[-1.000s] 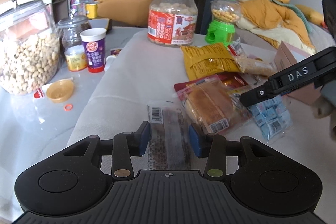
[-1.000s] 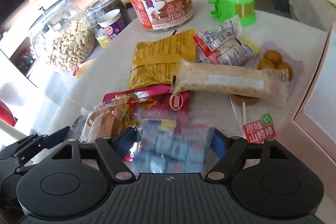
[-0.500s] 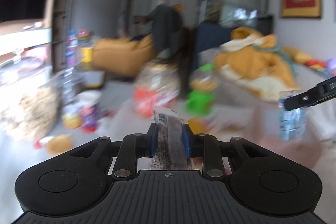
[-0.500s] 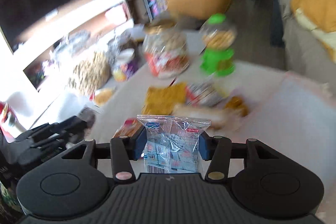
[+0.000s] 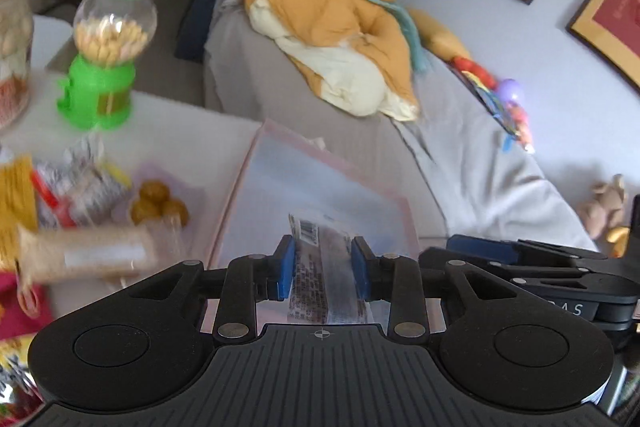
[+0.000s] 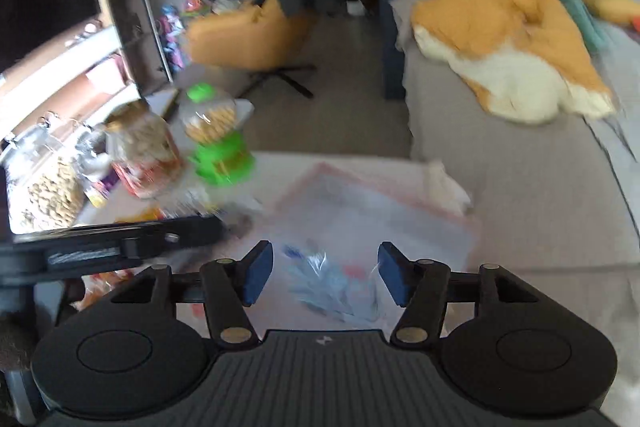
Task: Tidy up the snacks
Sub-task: 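Carry the biscuit bar with the left gripper into the pink box while the right drops the candy bag there, then grasp the round cake packet with the left gripper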
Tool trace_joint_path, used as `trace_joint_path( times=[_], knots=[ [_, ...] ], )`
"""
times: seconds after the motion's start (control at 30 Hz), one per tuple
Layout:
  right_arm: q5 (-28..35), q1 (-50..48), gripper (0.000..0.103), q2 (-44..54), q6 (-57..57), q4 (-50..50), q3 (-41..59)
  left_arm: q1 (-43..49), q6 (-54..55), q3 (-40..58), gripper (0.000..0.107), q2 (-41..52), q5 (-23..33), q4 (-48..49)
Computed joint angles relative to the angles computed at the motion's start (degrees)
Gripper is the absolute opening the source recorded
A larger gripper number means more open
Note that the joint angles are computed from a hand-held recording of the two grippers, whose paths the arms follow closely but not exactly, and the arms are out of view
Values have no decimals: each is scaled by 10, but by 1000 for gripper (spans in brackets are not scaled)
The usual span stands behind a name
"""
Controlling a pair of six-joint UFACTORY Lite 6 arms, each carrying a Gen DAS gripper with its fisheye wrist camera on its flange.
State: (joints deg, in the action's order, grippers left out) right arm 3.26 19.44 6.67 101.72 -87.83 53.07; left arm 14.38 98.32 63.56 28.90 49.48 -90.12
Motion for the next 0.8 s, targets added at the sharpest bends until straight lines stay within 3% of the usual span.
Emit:
trace_joint_path(
  times=[0.1, 0.17, 0.27, 0.37, 0.43, 0.5, 0.63, 0.8],
  knots=[
    [11, 14, 59, -28, 177, -180, -57, 38, 180, -107, 36, -56, -42, -115],
    [16, 27, 59, -45, 297, -294, -91, 79, 256, -147, 35, -82, -16, -140],
    [54, 66, 61, -53, 466, -447, -131, 100, 190, -106, 35, -58, 18, -92],
    [129, 117, 61, -23, 470, -434, -138, 81, 138, -104, 35, -73, 55, -83],
    [145, 138, 61, -21, 468, -417, -141, 57, 126, -103, 35, -72, 60, -99],
    [143, 140, 61, -37, 530, -476, -163, 53, 134, -110, 35, -76, 44, -106],
    [152, 167, 67, -55, 558, -502, -200, 76, 252, -200, 35, -132, -20, -154],
    [166, 214, 71, 35, 601, -547, -154, 200, 396, -292, 35, -169, -19, -194]
  ],
)
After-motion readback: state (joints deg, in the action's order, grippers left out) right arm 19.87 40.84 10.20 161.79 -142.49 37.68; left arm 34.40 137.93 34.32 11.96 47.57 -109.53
